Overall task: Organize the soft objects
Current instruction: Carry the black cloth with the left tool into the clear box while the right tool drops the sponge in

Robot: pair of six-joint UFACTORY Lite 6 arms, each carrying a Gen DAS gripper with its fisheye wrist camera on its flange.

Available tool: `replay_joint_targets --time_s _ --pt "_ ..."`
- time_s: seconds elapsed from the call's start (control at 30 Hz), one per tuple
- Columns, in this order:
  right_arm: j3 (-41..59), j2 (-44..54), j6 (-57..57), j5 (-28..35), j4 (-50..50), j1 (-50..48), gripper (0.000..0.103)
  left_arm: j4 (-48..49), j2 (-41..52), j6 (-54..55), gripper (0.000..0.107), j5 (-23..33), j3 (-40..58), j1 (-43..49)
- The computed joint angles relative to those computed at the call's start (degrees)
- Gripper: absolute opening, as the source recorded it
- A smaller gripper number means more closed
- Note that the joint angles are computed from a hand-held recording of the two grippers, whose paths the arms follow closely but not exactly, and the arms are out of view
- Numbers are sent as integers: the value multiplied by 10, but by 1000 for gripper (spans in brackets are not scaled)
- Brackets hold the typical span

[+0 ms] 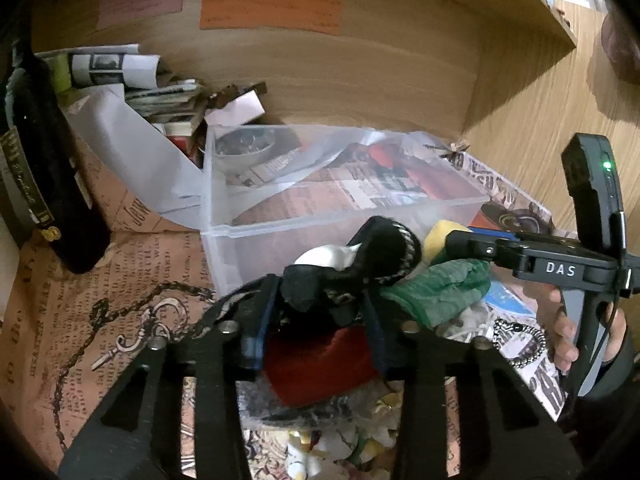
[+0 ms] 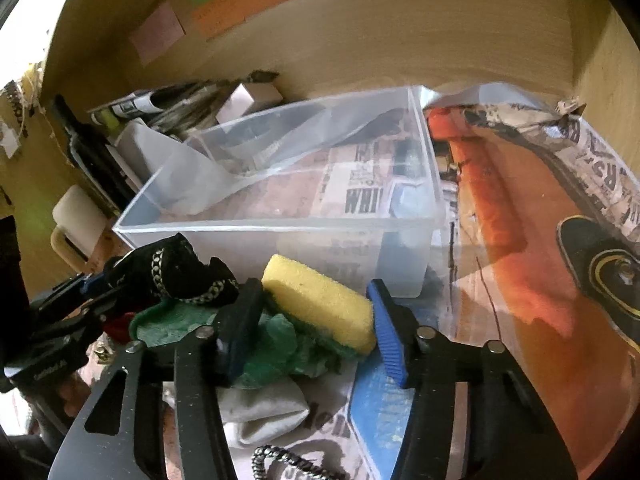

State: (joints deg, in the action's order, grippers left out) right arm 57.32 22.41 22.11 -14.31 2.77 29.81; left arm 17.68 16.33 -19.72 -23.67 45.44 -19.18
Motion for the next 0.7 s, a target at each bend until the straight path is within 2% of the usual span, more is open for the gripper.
replay_joint_targets --time_s 0.13,0.4,0.7 --pt "-31 -47 -128 -18 135 19 48 -19 -44 19 35 -12 -32 2" --pt "-76 -142 -286 -58 290 54 48 18 -133 -25 35 -16 -62 16" --pt "-62 -169 -323 -79 309 59 48 11 -144 -27 35 1 4 22"
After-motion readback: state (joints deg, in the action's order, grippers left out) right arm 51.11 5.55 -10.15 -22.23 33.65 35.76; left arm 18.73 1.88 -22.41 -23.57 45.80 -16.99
